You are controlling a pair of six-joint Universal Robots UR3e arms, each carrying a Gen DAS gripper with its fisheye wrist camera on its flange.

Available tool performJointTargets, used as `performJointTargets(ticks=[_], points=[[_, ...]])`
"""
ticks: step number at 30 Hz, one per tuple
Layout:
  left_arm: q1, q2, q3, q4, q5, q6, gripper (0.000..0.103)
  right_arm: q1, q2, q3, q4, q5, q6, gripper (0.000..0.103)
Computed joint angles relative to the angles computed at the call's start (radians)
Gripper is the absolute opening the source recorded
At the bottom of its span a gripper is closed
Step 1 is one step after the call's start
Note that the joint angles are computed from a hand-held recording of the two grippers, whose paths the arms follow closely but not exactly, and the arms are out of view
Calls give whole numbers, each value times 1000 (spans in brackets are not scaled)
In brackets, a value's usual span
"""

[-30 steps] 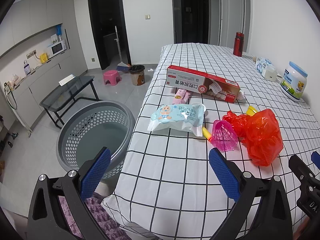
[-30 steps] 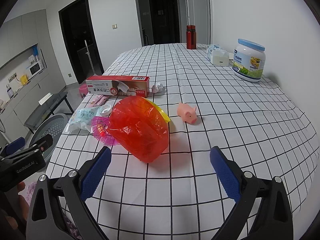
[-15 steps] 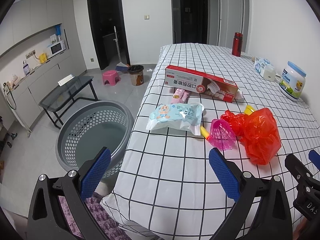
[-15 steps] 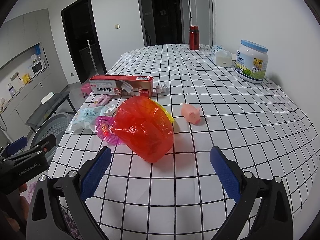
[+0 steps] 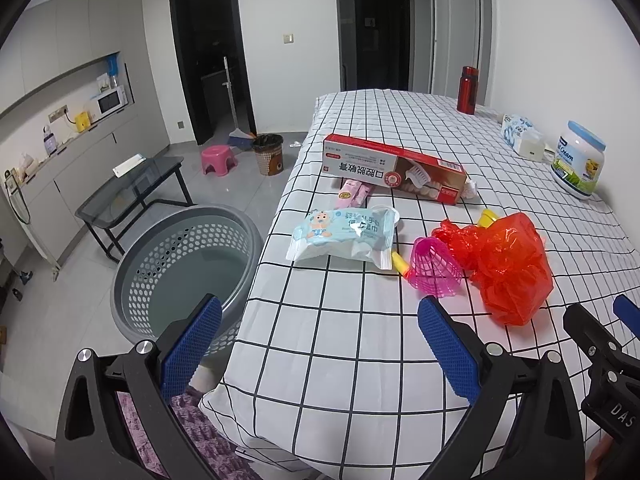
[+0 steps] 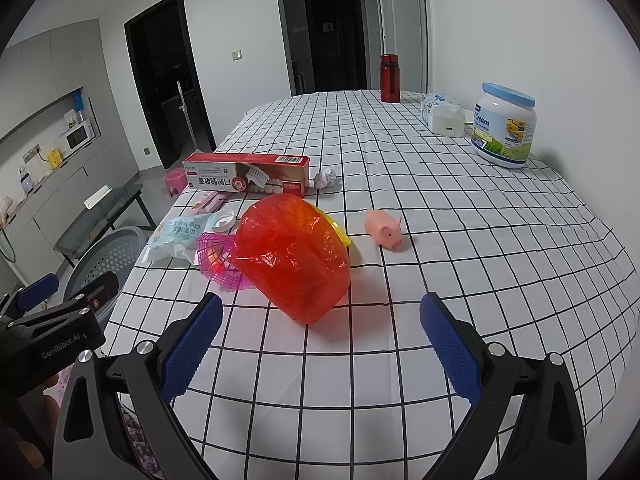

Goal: Collect trash

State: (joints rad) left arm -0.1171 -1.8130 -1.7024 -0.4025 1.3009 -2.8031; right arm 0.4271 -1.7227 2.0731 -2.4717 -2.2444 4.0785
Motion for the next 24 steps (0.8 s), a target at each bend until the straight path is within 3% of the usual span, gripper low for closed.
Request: performJointTargets(ticks=[24], points=[[4, 18, -14, 9, -6, -5, 97, 18, -10, -9, 11, -8, 6, 95]])
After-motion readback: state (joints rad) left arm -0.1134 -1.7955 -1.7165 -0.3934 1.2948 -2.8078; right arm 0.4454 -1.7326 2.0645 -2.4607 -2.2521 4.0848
